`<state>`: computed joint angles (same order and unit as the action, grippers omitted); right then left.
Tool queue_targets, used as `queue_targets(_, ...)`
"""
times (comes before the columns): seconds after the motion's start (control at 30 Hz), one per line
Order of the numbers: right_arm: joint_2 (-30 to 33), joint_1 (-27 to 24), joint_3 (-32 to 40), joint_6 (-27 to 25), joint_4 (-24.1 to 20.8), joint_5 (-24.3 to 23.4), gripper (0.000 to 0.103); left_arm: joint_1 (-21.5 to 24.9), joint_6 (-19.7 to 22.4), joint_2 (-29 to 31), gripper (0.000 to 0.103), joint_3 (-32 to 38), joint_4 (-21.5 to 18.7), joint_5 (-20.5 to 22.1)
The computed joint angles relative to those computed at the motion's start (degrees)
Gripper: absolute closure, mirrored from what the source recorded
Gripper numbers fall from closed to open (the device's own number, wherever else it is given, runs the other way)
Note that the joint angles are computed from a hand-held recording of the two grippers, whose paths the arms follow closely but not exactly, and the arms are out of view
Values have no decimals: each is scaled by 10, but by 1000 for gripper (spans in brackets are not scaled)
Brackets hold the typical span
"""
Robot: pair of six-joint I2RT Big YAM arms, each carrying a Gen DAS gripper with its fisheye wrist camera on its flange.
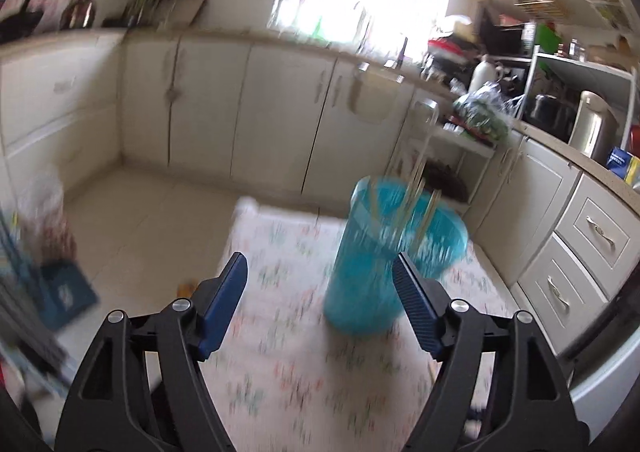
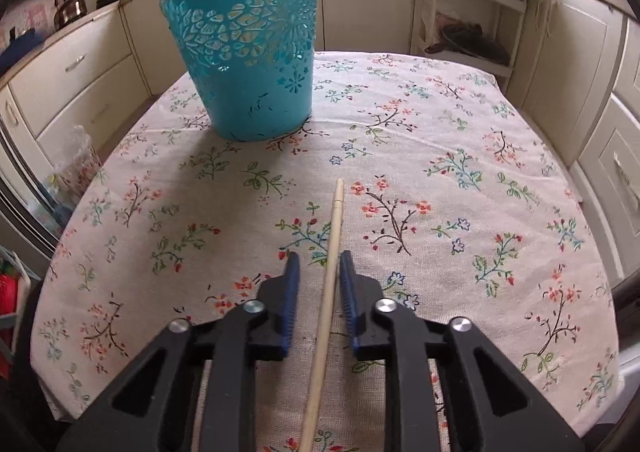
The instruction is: Organize utensils
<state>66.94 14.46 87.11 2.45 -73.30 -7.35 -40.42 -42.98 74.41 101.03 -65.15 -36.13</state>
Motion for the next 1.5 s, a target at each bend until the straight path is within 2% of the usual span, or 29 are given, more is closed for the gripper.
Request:
queue_targets(0.07,5,-45,3,45,-10,-88,92,-4,-33,-20,32,-32,-12,9)
queue_targets(0.2,3,-53,1,49,-10,-87,91,-9,-58,-52,32,-76,-27,18)
queue_targets(0.27,0,-41,1,36,-9,-74,83,-7,-62,-60,32,-83,-28,19)
queue_targets(0.3,-2,-37,2,34,-10,-75,75,-6,-64,-64,31,-86,-27,19)
queue_targets(0.33,-3,-32,1,33,-9,-67,71,-6,-66,-67,31,-88,-26,18)
queue_targets(0.37,-5,-21,-2,20,-5,-40,71,-6,-66,-71,31,-92,-24,18)
queue_targets(0.43,-6,5,-4,-6,-1,25,82,-5,-68,-74,31,-96,-22,21)
queue_targets(0.5,-4,8,-2,-1,-4,38,89,-3,-69,-81,31,-104,-19,28)
queue_targets(0.53,-2,-3,1,6,-11,15,97,-3,-70,-77,31,-99,-20,29)
queue_targets(0.6,3,-36,6,40,-25,-61,97,-4,-70,-78,31,-98,-20,27)
queue_targets(0.63,3,-41,6,47,-28,-71,97,-4,-69,-75,31,-95,-20,27)
queue_targets(0.73,1,-33,5,40,-25,-49,97,-3,-73,-75,30,-94,-20,27)
queue_targets(0.87,-7,20,-1,-17,-13,58,97,-5,-71,-69,30,-91,-24,29)
queue_targets(0.97,-1,-17,10,20,-31,-42,97,-12,-63,-65,30,-89,-25,23)
queue_targets(1.07,-13,-65,10,61,-5,-143,97,-23,-49,-57,29,-79,-32,4)
queue_targets(1.17,-30,-83,3,89,33,-201,97,-33,-41,-44,28,-63,-49,-12)
queue_targets(1.3,-49,-92,1,121,71,-247,97,-41,-38,-30,26,-46,-77,-24)
queue_targets(1.5,-58,-94,17,167,120,-269,97,-51,-42,-12,23,-26,-113,-38)
